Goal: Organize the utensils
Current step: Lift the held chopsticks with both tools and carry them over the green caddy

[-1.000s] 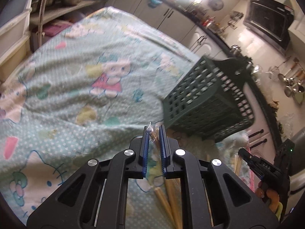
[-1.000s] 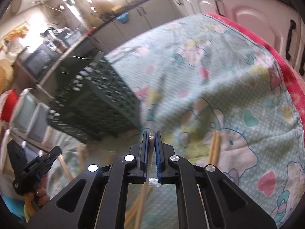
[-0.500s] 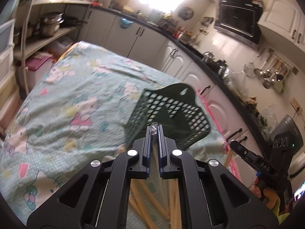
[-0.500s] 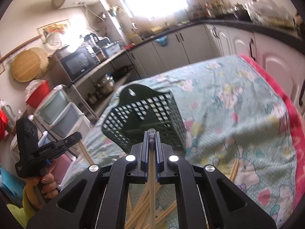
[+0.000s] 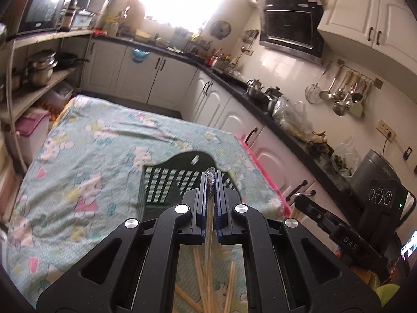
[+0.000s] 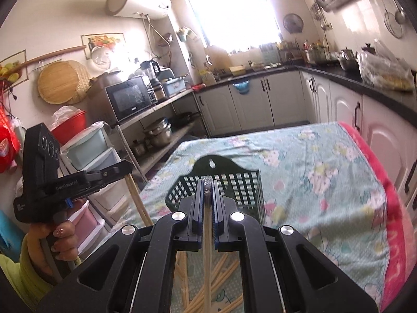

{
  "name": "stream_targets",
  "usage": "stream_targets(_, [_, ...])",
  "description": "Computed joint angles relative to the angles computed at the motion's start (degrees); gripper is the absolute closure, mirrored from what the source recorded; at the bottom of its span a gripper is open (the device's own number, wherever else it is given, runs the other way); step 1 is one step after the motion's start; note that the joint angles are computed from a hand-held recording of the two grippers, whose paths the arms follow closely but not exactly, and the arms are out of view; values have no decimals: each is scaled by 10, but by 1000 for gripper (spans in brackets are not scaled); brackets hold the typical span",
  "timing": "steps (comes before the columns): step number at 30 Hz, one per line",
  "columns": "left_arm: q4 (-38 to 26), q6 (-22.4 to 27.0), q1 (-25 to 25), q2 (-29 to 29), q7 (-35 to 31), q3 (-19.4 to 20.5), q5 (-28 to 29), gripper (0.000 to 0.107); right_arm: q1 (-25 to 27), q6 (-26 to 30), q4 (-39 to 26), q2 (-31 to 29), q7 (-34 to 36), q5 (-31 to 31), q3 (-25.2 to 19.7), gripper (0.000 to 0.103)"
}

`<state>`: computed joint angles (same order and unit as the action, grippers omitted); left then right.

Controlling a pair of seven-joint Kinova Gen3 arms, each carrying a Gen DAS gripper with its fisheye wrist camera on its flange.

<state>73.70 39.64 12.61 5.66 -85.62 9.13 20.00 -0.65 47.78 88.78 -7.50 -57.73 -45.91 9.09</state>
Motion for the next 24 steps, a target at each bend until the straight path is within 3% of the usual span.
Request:
stream_targets(11, [-92,5,32,22,22,0,-87,105,-14,-45,-46,11,42,-38,0,97])
stream_targets(24, [-178,18,40,67,57,-13,-134,105,10,-103,-115,53,36,-47,-29,97])
